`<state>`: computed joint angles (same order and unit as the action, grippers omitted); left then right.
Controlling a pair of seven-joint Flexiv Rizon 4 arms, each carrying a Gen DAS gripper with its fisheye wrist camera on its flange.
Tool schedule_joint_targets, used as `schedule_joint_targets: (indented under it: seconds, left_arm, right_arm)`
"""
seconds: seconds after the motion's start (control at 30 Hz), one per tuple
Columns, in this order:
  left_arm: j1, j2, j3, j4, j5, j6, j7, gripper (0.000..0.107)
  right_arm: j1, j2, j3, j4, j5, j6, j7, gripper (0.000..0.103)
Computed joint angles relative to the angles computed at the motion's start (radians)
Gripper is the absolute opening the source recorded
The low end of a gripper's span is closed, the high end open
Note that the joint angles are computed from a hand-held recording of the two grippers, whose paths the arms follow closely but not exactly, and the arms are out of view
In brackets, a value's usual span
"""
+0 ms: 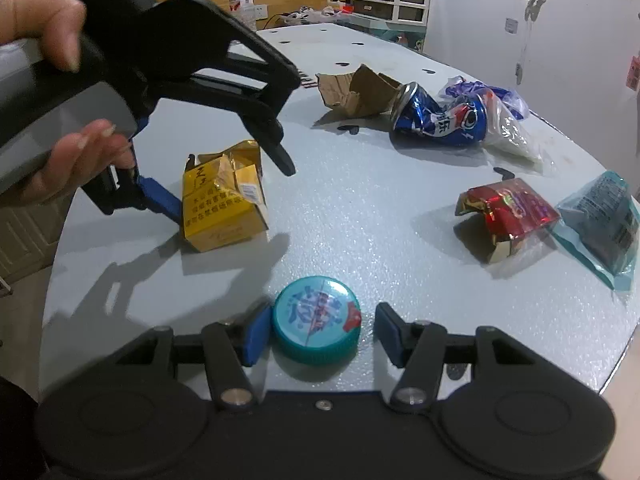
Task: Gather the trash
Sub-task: 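Grasp the yellow box with the left tool while the right tool grasps the teal lid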
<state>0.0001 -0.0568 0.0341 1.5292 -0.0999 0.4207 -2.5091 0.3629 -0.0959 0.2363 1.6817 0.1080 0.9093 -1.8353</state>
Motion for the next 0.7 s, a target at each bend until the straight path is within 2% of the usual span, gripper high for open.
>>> schedule_joint_targets:
  seconds: [0.13, 0.23, 0.3, 0.5, 0.7]
  left_arm:
    - [-0.001, -0.015, -0.005, -0.031, 0.021, -0.033, 0.046, 0.064]
    - [-0.002, -0.022, -0.007, -0.041, 0.016, -0.044, 0.097, 0.052]
    - [-0.003, -0.019, -0.006, -0.028, -0.004, -0.026, 0.127, 0.045]
    - [-0.010, -0.002, -0.006, 0.004, -0.010, 0.014, 0.197, 0.041]
    - [-0.020, 0.023, -0.010, 0.020, 0.050, 0.042, 0.317, 0.040]
  right_arm:
    - [0.002, 0.000, -0.001, -0.002, -0.007, -0.007, 0.018, 0.058]
    - [0.004, 0.002, -0.004, 0.003, -0.025, 0.000, 0.045, 0.049]
    - [0.005, 0.005, -0.006, 0.005, -0.035, -0.005, 0.077, 0.049]
    - [0.008, 0.015, -0.007, 0.009, -0.060, -0.025, 0.121, 0.049]
    - [0.007, 0.025, -0.011, 0.012, -0.081, -0.037, 0.169, 0.048]
